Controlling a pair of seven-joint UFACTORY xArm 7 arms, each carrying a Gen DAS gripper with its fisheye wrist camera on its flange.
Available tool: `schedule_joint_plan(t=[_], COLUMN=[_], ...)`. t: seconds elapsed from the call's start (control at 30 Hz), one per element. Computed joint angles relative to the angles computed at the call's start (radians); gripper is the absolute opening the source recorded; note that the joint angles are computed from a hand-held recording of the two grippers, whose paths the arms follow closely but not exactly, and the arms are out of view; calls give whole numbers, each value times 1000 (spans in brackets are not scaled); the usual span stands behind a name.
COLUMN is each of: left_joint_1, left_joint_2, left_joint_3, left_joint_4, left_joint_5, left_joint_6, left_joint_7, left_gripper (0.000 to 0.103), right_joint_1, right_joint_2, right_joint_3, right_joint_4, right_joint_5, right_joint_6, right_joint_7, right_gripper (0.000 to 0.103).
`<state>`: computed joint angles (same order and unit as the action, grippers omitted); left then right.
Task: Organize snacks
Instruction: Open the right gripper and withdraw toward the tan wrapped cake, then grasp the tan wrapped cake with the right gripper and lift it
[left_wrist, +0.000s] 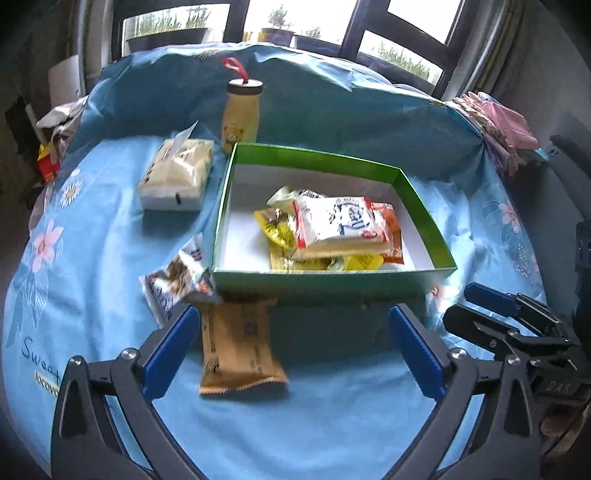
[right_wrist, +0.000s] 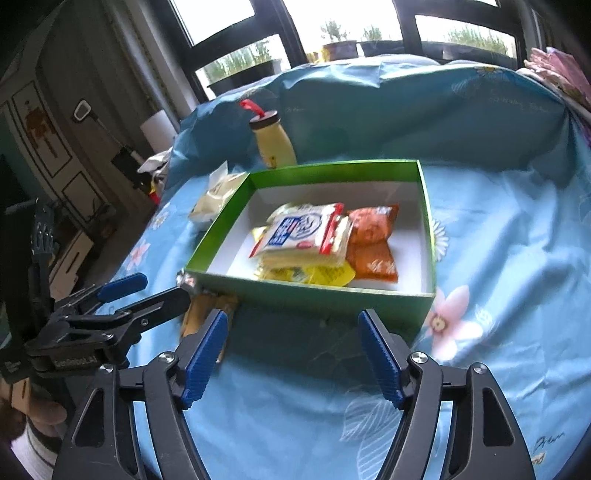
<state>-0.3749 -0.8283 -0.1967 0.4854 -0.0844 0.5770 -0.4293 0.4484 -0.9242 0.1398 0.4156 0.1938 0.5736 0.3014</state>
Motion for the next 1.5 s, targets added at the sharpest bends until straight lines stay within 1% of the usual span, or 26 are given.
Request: schedule_joint_plan(t=[0.1,0.27,0.3,0.47,0.6,0.67,0.77,0.93,1.1,1.33,1.43,1.5], left_joint_1=[-9,-48,-47,-3,13,16,24,-2,-34,-77,-88,-98], left_joint_2=[-41,-110,-130,-182,-228,-245,-252,-213,-159,-102,-83,-74], left_joint_3=[12,92,112,133,159,169,164,182,202,242,246,256], left_joint_4=[-27,-83,-103,-140,-182,-199,-218,-243,-254,-255,-252,-253], left_joint_5=[-14,-91,-112,-136,-171,-187,-192,-209,-224,-277,-298,-317], left_joint_6=[24,59,65,137,157,149,127,47,-17,-80,-104,-122], left_joint_7=[-7,18,19,24,34,46,60,118,177,241,252,258], left_gripper=[102,102,103,102,103,102,103,102,100,78,77,64], right_joint_1=[21,63,74,128,169,181,195,220,194,192,189,189], right_joint_2=[9,35,43,89,130,153,200,281,364,460,492,517], right_joint_3=[-1,2,0,-14,-17,-15,-1,19,64,76,80,78], right_joint_4=[-2,-10,-11,-22,-30,-28,-21,-5,31,80,100,118], right_joint_5=[12,38,45,87,115,124,125,116,51,1,-16,-20], right_joint_6=[4,-4,-7,-40,-76,-89,-117,-182,-213,-253,-262,-261], right_joint_7=[-3,-6,-10,-36,-63,-70,-81,-101,-92,-115,-125,-136], right_gripper=[74,74,74,74,74,74,74,74,74,74,70,67])
